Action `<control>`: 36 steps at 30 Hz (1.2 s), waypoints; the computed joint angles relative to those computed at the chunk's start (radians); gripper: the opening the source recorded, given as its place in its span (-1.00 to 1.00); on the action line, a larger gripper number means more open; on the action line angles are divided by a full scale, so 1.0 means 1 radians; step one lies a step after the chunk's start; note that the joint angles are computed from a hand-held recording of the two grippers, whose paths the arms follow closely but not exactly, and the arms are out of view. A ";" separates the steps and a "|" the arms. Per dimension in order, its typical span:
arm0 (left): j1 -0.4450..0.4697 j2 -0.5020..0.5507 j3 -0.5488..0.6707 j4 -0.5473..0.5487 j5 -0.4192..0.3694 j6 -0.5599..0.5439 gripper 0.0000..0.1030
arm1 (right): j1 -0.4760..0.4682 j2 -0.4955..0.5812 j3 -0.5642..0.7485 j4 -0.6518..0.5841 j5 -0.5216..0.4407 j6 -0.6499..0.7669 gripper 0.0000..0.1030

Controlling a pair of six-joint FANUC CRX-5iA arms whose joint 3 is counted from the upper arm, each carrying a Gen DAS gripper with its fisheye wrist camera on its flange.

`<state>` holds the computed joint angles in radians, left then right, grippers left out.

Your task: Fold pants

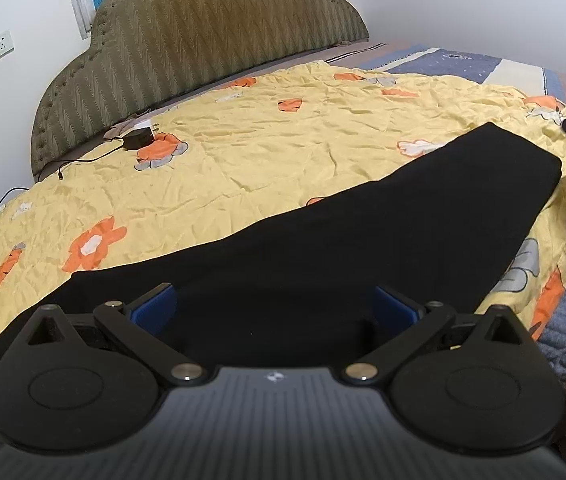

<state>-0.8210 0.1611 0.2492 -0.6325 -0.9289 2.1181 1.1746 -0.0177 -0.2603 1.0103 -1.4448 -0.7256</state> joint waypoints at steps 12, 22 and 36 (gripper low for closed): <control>-0.014 -0.012 -0.002 -0.038 -0.015 0.017 1.00 | 0.008 -0.085 -0.138 -0.019 0.090 -0.209 -0.10; -0.030 0.001 0.018 -0.037 -0.018 0.007 1.00 | -0.071 -0.134 -0.262 0.066 0.345 -0.468 -0.10; -0.011 -0.001 0.022 -0.008 -0.030 0.030 1.00 | -0.047 -0.151 -0.283 0.116 0.272 -0.475 -0.71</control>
<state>-0.8316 0.1599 0.2714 -0.6402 -0.9593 2.1484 1.1278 -0.1688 -0.5436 1.1258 -1.1732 -1.2002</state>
